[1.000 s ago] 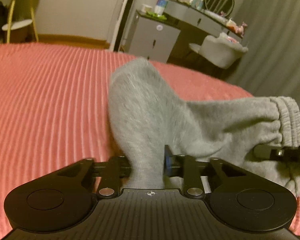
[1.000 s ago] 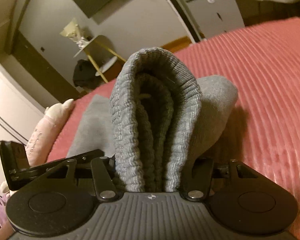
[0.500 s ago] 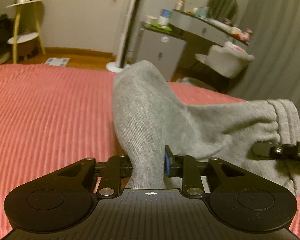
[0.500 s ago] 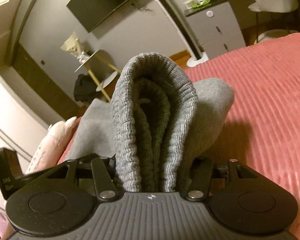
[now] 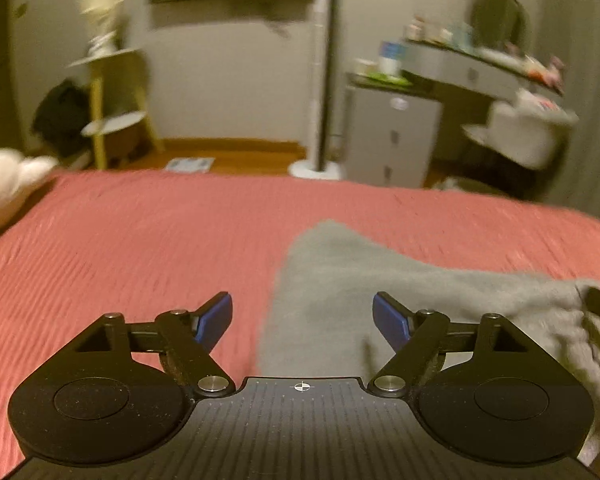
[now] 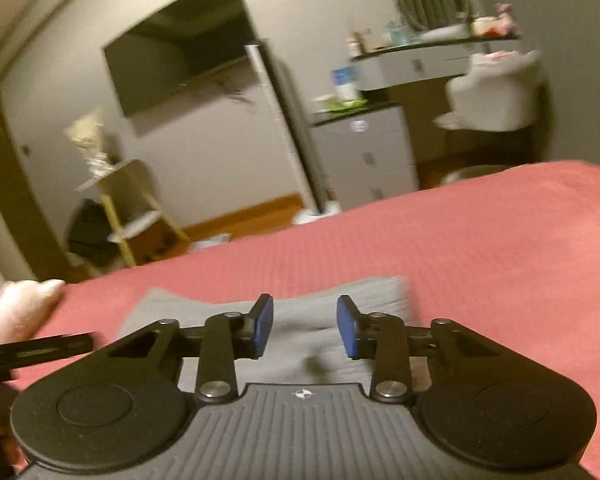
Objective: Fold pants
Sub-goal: 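Open both tools and pull them back from the folded pants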
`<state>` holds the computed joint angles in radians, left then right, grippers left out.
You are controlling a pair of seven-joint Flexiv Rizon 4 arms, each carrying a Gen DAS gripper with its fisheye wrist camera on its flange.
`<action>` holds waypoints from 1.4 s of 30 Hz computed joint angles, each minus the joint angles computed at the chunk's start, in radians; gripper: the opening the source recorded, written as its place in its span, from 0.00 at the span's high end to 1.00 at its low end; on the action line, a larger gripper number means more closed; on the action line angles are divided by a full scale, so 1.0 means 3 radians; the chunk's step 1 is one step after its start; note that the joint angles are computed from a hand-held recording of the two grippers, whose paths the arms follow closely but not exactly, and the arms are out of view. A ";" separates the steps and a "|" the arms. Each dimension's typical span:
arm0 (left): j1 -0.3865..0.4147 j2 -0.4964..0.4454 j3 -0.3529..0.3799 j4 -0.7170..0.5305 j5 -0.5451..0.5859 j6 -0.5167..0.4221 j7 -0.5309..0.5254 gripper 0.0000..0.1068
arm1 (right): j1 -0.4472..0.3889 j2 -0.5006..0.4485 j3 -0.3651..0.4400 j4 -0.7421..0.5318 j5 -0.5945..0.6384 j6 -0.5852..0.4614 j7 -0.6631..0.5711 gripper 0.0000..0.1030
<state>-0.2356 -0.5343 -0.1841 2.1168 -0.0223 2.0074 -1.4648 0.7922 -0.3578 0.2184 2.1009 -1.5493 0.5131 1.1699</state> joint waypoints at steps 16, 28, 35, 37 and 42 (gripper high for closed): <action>-0.1075 -0.0926 0.0762 -0.0495 -0.1156 0.0789 0.0710 0.04 | 0.0175 -0.0634 -0.0290 -0.0248 0.0117 -0.0329 -0.0598 1.00; 0.0036 -0.0194 0.0212 0.0895 -0.0015 0.1026 -0.0055 0.04 | 0.0439 -0.0358 0.0024 -0.0216 0.0528 -0.0681 -0.0558 0.53; -0.0412 -0.0094 0.0568 0.1124 -0.0746 0.1219 0.0147 0.04 | 0.0863 -0.0658 0.0053 -0.0706 0.1413 -0.1264 -0.1738 0.31; -0.0290 -0.0064 0.0549 0.1232 -0.0543 0.1303 0.0209 0.04 | 0.0912 -0.0572 0.0076 -0.0695 0.1671 -0.1316 -0.1401 0.16; -0.0013 0.0066 0.0341 0.1377 -0.0161 0.1103 0.0172 0.04 | 0.0852 -0.0496 0.0163 -0.0649 0.1930 -0.0977 -0.1058 0.07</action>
